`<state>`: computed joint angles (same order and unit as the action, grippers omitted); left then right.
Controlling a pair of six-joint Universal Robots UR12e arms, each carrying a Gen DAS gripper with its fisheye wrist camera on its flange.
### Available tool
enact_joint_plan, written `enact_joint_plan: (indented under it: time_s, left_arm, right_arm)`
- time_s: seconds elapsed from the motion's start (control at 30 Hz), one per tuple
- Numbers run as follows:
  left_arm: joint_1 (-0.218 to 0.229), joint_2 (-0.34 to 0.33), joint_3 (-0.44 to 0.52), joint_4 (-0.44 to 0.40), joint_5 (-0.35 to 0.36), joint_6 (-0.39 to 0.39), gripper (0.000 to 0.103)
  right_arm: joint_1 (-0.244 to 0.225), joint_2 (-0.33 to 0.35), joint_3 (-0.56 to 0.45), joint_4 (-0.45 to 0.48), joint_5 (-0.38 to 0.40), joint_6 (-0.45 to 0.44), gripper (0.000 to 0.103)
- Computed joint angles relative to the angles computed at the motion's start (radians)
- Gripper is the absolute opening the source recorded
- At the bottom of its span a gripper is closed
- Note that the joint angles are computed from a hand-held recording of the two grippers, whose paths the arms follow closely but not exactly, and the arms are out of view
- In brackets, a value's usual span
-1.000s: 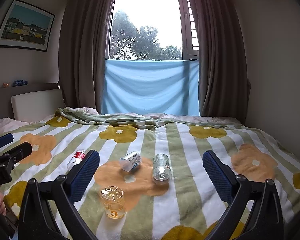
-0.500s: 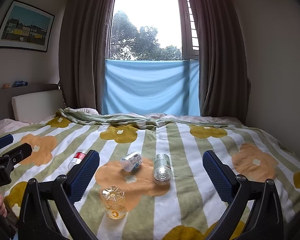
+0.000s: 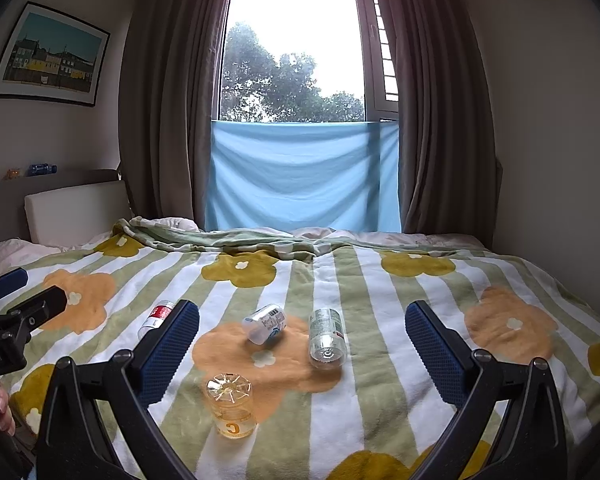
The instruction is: Flip cup upside down
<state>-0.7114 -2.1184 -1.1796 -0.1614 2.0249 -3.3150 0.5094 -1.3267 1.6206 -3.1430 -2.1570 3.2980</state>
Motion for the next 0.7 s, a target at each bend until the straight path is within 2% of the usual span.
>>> enact_joint_plan:
  time_s: [0.33,0.7]
  left_arm:
    - [-0.011,-0.011,0.020,0.012,0.046,0.033,0.103]
    - [-0.016,-0.013,0.015,0.054,0.047,0.072,0.103]
  right_arm:
    - [0.003,0.001,-0.005,0.000,-0.001,0.003,0.103]
    - [0.005,0.002,-0.008,0.005,-0.002,0.003,0.103]
